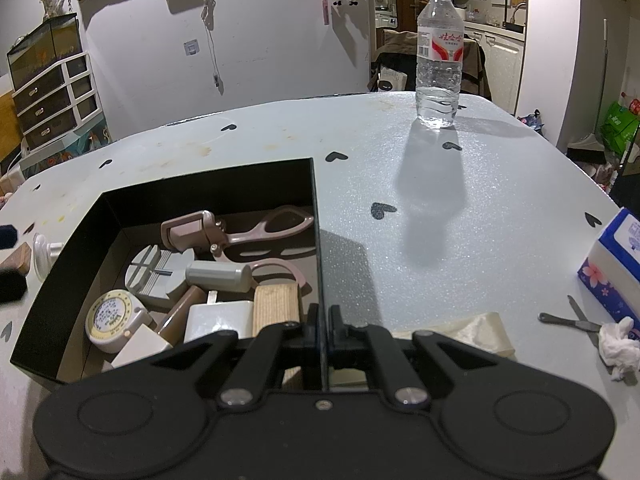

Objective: Organize rigid objects
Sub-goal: 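Reach the left tool to the brown square pad and grasp it, then carry the brown pad with the left tool into the box and release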

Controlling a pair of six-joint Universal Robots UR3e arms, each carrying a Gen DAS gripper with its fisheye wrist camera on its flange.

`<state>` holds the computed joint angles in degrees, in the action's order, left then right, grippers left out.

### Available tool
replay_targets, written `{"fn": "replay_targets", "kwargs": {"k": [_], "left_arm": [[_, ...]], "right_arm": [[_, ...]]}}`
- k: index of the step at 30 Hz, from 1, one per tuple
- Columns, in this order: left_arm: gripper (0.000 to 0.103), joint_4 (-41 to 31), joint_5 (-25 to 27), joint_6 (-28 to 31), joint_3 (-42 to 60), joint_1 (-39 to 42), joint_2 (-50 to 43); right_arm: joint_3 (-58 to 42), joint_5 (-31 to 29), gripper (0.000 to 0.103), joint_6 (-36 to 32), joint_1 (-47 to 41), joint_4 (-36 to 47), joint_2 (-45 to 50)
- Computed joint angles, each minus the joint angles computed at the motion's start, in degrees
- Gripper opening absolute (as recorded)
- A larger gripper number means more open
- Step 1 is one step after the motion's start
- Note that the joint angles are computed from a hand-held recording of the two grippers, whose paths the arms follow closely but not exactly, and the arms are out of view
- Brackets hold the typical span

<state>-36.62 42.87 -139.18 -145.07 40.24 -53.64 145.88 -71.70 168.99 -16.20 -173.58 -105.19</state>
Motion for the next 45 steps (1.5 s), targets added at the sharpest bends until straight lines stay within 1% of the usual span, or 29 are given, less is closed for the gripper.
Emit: {"fn": "replay_targets", "kwargs": {"k": [4, 7, 9, 12, 15, 18, 21, 22, 23, 26, 28, 30, 32, 33, 34, 35, 41, 42, 45], "left_arm": [[0.103, 4.8, 1.8, -5.7, -1.6, 5.0, -0.8], [0.103, 11.0, 4.5, -13.2, -2.6, 7.9, -3.9], [0.103, 17.6, 8.1, -19.6, -2.6, 7.8, -8.1], [0.103, 24.7, 13.6, -28.0, -1.8, 7.1, -14.1], [0.103, 27.0, 16.7, -33.9, -0.4, 7.2, -17.8], [0.103, 30.6, 21.7, -39.1, 1.3, 5.7, -22.4], [0.103, 36.3, 28.7, -44.3, 3.8, 1.9, -29.1], [0.103, 39.4, 31.3, -45.3, 4.4, 0.3, -31.7], [0.103, 41.2, 33.6, -45.7, 5.5, -1.0, -34.1], [0.103, 45.4, 37.4, -45.6, 7.6, -3.7, -39.7], [0.101, 48.3, 40.0, -44.8, 8.4, -5.3, -43.2], [0.099, 53.5, 43.2, -43.8, 8.6, -7.1, -47.0], [0.096, 56.9, 45.9, -42.7, 8.9, -8.5, -49.5], [0.092, 58.5, 46.9, -42.1, 9.0, -8.9, -50.6], [0.084, 59.9, 47.9, -41.5, 9.2, -9.3, -51.6], [0.083, 61.3, 48.9, -41.0, 9.2, -9.6, -52.4], [0.082, 63.1, 44.0, -37.9, 6.6, -6.4, -51.2], [0.081, 62.2, 42.9, -37.6, 6.1, -5.7, -50.1], [0.081, 55.5, 35.3, -36.4, 4.6, -2.7, -43.2]], "right_arm": [[-0.1, -0.1, 0.004, 0.1, 0.1, -0.1, 0.1], [-0.1, -0.1, 0.004, 0.1, 0.1, -0.1, 0.1], [-0.1, -0.3, 0.004, 0.3, 0.4, 0.0, 0.1], [-0.4, -0.7, 0.004, 0.7, 0.8, -0.2, 0.4], [-0.4, -0.7, 0.004, 1.0, 1.0, -0.6, 0.7], [-0.4, -0.6, 0.004, 1.0, 0.9, -0.9, 1.0], [-0.4, -0.6, 0.004, 1.0, 0.8, -0.9, 0.9], [-0.2, -0.5, 0.004, 0.9, 0.7, -1.0, 0.9], [-0.2, -0.5, 0.004, 0.9, 0.7, -1.0, 0.9], [-0.2, -0.4, 0.004, 0.8, 0.7, -1.0, 0.9], [-0.3, -0.4, 0.004, 0.9, 0.7, -1.0, 0.9], [-0.3, -0.5, 0.004, 1.0, 0.8, -1.0, 1.0], [-0.3, -0.4, 0.004, 1.0, 0.7, -1.0, 1.0], [-0.3, -0.4, 0.004, 1.0, 0.7, -1.0, 1.0], [-0.3, -0.5, 0.004, 1.0, 0.8, -1.1, 1.1], [-0.3, -0.4, 0.004, 0.9, 0.7, -1.0, 1.0], [-0.3, -0.5, 0.004, 1.0, 0.8, -1.1, 1.1], [-0.3, -0.5, 0.004, 0.9, 0.7, -1.1, 1.1], [-0.3, -0.4, 0.004, 0.8, 0.7, -1.1, 1.2]]}}
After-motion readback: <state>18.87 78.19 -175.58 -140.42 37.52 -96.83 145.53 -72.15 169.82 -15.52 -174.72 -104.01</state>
